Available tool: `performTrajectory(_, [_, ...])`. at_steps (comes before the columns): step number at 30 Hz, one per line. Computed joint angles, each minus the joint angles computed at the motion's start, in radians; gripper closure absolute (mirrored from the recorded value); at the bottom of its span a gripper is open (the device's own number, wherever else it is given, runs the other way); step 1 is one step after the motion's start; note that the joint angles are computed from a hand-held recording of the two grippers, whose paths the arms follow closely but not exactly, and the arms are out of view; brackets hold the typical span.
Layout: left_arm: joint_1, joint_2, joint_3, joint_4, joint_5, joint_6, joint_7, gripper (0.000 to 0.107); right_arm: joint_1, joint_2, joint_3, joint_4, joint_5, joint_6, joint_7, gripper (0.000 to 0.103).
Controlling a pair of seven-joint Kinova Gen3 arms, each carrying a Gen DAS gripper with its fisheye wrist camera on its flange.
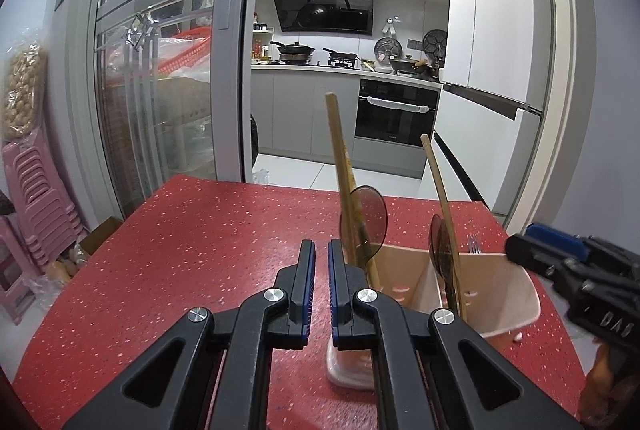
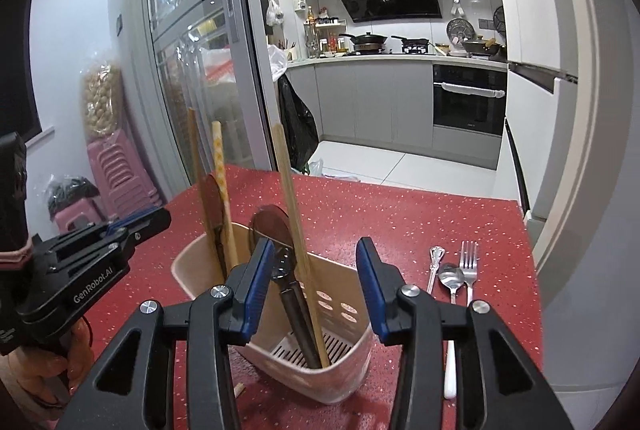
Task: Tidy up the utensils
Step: 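Lower both chopsticks into the holder and open both grippers, then move both grippers back down over the remaining dark spoons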
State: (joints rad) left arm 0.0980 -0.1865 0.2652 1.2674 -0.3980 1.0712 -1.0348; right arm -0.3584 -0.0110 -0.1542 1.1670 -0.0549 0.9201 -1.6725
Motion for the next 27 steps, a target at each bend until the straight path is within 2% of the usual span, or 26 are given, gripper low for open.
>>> performTrajectory(3, [-0.001,-0.021,-0.008,-0.006,0.014,0.043,-0.022,0.077,-0.004,-0.032,-0.006,0.009,0.007,0.013,-0.013,0.051])
performTrajectory(8, [-0.028,-0.066,-0.051,-0.014,0.098,0.128,-0.083,0.077,-0.009,-0.086,-0.024,0.023,0.000,0.066,-0.040,0.048])
performTrajectory(16, [-0.072,-0.164,-0.087,0.063,0.182,0.196,-0.162,0.077,-0.017,-0.133,-0.036,0.061,-0.076,0.211,-0.119,0.046])
performTrajectory(22, [-0.097,-0.223,-0.121,0.123,0.251,0.222,-0.209,0.075,-0.013,-0.143,-0.038,0.112,-0.114,0.284,-0.202,0.046])
performTrajectory(24, [-0.106,-0.237,-0.130,0.139,0.270,0.235,-0.216,0.021,-0.015,-0.137,-0.040,0.120,-0.123,0.304,-0.224,0.046])
performTrajectory(25, [-0.124,-0.245,-0.121,0.147,0.266,0.241,-0.206,0.004,-0.016,-0.135,-0.042,0.123,-0.125,0.312,-0.234,0.046])
performTrajectory(27, [-0.136,-0.277,-0.109,0.202,0.263,0.217,-0.201,0.004,-0.021,-0.131,-0.048,0.128,-0.126,0.328,-0.254,0.046])
